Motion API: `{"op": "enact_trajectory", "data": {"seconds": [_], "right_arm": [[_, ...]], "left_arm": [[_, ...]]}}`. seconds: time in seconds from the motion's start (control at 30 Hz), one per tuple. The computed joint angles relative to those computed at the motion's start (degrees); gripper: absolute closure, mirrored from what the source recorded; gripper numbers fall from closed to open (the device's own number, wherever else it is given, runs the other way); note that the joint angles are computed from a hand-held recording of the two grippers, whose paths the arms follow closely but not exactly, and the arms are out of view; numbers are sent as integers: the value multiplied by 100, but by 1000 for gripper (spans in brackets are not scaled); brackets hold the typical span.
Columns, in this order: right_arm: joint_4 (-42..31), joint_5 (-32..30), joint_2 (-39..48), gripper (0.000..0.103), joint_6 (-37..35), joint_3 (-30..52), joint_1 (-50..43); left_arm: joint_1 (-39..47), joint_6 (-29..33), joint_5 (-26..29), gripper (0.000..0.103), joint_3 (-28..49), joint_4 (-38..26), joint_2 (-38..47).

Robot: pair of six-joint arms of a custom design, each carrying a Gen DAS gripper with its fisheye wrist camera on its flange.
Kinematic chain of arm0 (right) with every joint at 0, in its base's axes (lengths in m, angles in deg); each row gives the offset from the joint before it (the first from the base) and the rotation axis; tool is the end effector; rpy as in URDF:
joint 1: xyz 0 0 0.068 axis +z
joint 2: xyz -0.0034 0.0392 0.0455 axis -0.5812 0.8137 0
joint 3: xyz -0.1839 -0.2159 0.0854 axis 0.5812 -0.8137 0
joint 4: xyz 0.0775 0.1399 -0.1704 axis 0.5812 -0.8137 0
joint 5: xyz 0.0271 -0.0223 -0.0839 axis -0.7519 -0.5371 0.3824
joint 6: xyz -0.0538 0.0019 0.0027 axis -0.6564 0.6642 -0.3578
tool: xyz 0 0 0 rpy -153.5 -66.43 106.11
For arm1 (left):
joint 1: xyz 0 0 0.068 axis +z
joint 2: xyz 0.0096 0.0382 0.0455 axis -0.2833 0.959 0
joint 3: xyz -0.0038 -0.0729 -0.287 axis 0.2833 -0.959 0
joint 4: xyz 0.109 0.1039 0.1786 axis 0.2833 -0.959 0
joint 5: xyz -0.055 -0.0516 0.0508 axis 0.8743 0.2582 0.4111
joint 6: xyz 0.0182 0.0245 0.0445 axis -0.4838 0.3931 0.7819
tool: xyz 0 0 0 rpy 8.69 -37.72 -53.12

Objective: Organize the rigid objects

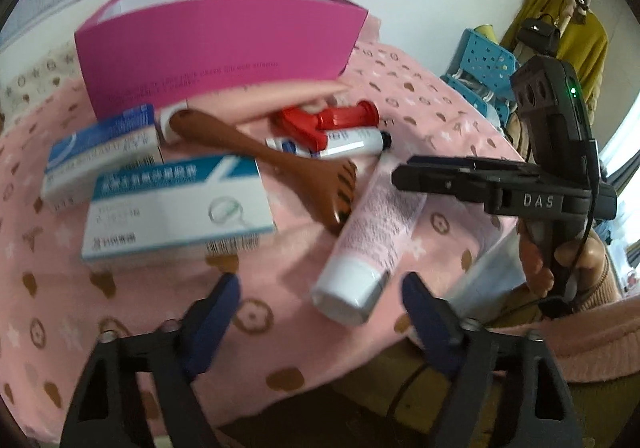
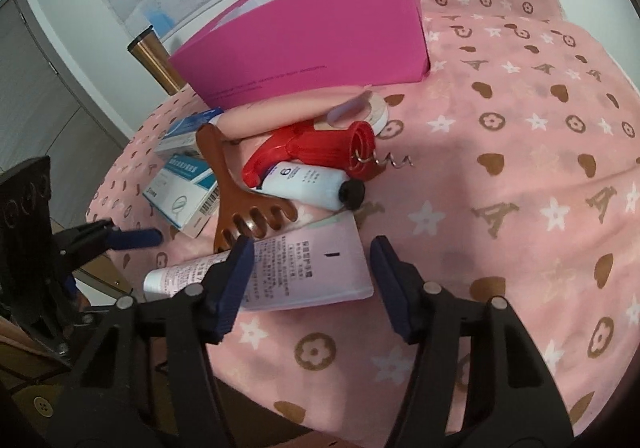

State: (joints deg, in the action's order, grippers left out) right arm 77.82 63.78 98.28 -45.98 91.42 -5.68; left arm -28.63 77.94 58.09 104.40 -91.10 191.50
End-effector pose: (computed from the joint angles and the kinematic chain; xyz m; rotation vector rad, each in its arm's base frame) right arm 0.3018 0.1756 0.1144 -0.0113 2.3721 0.6014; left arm 0.3218 -0.0861 0.1702 0.8215 2.4754 -0.5966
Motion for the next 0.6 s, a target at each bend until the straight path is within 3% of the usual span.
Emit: {"op": "enact_trajectory", "data": {"seconds": [0.17,0.4,0.6], "right_arm": [[12,-94,-31,49,23,-58,11],[27,2,-141,49,50,-165,75],[-6,164,-497,49,34,-321,133]], "left_arm": [[44,36,179,59,95,-281,61],[9,-48,195,59,57,-327,-30],[189,-154,547,56,273,-529,-97]]}}
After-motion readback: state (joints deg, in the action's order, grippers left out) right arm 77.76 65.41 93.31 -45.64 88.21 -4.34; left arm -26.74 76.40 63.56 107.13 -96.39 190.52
